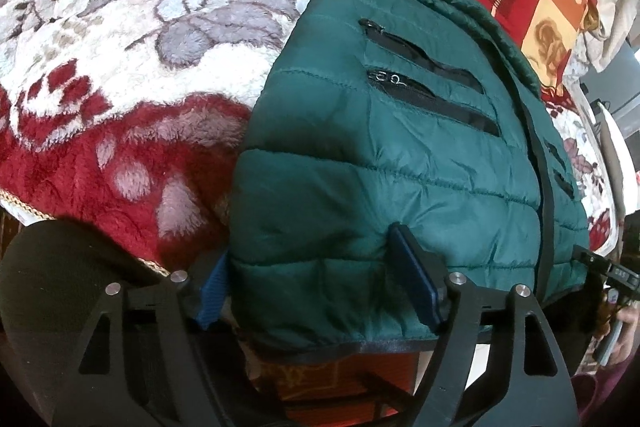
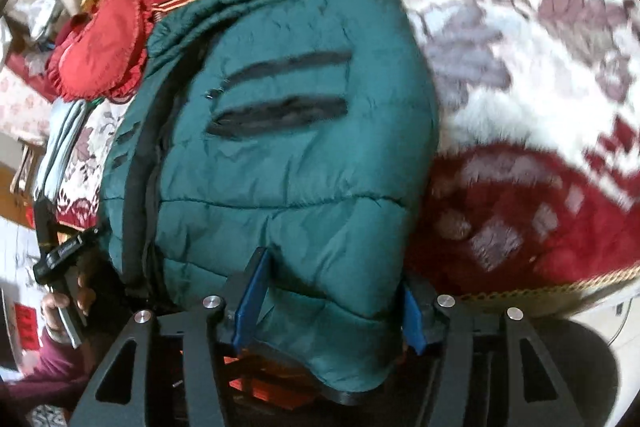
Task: Fold large clothes
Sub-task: 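Close the right tool on the hem while the left tool grips the hem, then lift the hem with both tools and fold it toward the collar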
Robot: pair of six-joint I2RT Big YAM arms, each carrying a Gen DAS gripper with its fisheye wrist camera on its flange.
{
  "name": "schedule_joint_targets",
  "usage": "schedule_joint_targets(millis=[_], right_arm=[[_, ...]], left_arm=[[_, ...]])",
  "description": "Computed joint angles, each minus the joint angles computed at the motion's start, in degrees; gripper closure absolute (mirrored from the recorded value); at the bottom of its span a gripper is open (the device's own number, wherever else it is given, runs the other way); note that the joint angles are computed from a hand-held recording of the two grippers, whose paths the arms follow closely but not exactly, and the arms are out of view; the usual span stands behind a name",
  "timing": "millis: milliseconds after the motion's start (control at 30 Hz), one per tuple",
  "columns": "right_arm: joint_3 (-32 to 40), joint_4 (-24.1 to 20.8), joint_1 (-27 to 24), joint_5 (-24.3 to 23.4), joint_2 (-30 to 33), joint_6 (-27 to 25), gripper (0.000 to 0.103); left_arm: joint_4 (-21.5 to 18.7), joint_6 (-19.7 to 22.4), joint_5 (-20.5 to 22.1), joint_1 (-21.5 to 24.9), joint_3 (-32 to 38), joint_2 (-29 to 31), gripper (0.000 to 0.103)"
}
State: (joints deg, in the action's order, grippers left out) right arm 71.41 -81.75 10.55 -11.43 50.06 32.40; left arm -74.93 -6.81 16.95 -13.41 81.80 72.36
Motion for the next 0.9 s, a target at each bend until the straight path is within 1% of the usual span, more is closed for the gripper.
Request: schedule_joint_targets(millis=[33,100,133,167,233,267,333,400,467,533,700,767,900], right_arm=[[-0.37,0.55,0.02,-0.09,-0.41,0.12,0.046],[-0.27,0.91,0.89,0.82,-0.9,-0.23,0.056],[0.04,0.88,1.5,1.86,-1.05,-0.61,0.066],[0.63,0.78,2.72,4.17,-1.21,-0.95,0.077],[2.05,0.96,5.04,7.72,-1.21,-2.06,0.085],[3.13,1.22,6.46,9.78,-1.07,-2.6,0.087],[5.14,2.11,8.16,12.4,-0.67,-3.28,0.088],[7.11,3.46,8.63,13.21,-0.27,-3.84,0.088],[8.69,4.07,8.39,13.49,0.14,-4.53,0.088],[10.38,4.74,7.47,13.41,0.65,-5.54,0.089],[13.39,7.28,3.44,12.5,1.51,-5.86,0.089],[14.85,8.29,2.72,13.08,2.44,-6.0,0.089],[17.01,10.98,0.53,13.26,4.23,-5.51,0.089]], left_arm=[[-0.13,0.17,0.05,0.09,0.06,0.03,0.027],[-0.62,0.72,-0.19,-0.02,0.36,0.12,0.028],[-0.63,0.95,-0.41,-0.13,0.41,0.05,0.035],[-0.48,1.31,-0.93,-0.39,0.43,-0.21,0.039],[0.1,1.38,-1.54,-0.73,0.26,-0.91,0.06],[0.33,1.35,-2.1,-0.91,0.24,-1.28,0.064],[0.63,1.38,-2.23,-0.85,0.53,-1.71,0.08],[0.72,1.27,-0.76,-0.28,1.51,-1.98,0.088],[0.85,1.5,1.42,0.5,3.02,-2.23,0.09],[1.31,1.43,2.6,1.13,4.67,-2.41,0.09],[1.77,-0.86,5.64,2.73,10.65,-0.71,0.09],[2.58,-2.46,5.76,2.85,13.19,0.38,0.09],[4.9,-5.3,3.13,1.92,16.94,2.71,0.09]])
